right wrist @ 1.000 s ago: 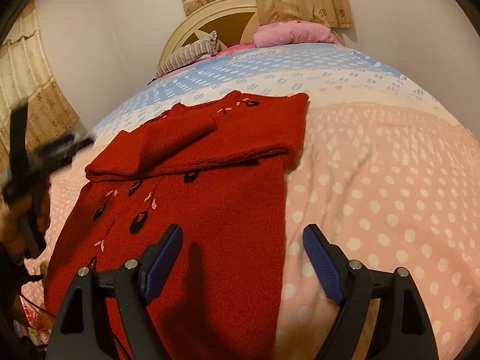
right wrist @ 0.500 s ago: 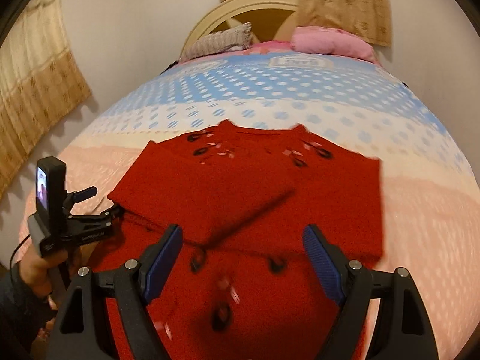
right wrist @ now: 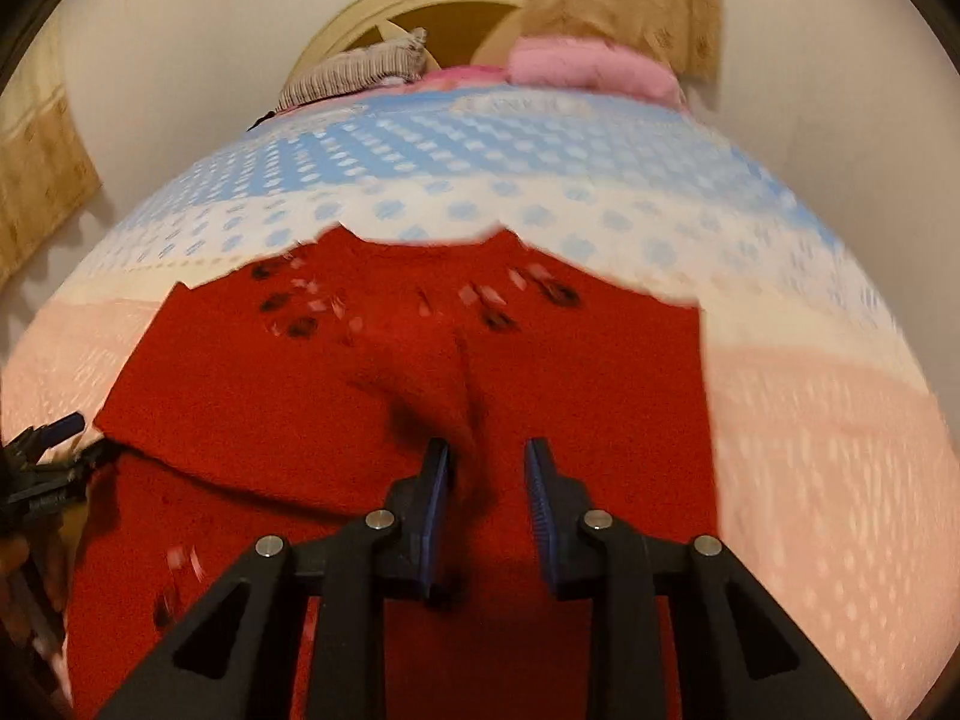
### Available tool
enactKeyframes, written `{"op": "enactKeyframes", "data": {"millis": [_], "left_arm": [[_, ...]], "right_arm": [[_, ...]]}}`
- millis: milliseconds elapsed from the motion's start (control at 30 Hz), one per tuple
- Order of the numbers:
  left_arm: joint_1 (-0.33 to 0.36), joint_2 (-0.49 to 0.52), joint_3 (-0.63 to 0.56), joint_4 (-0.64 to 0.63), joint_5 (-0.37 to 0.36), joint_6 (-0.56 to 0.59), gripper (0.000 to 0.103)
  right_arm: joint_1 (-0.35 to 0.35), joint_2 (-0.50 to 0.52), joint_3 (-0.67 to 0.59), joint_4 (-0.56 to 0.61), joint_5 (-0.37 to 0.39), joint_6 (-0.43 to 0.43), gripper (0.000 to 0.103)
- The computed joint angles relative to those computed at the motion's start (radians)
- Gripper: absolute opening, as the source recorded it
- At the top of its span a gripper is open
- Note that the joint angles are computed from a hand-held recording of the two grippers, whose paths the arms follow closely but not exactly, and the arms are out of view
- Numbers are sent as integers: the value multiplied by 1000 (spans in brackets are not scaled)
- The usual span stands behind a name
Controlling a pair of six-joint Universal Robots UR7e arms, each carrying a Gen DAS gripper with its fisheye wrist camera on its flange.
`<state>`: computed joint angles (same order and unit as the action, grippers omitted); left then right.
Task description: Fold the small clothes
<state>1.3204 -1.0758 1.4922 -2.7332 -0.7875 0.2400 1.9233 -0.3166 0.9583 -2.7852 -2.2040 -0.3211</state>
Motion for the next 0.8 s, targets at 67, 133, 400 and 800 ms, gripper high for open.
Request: {"op": "enactKeyframes", "data": {"millis": [67, 133, 400, 800], "left_arm": [[-1, -1, 2, -2, 2, 2, 103], [-1, 0, 2, 0, 3, -1, 103], [-5, 3, 7, -25, 20, 22, 103], [3, 6, -5, -8, 13, -5, 103]], "right_arm": [[-19, -58, 84, -13, 26, 55, 41], [-35, -99, 147, -52, 52, 97, 67], [-53, -99, 132, -13, 113, 149, 61], [-27, -85, 98, -156, 31, 4, 7]]}}
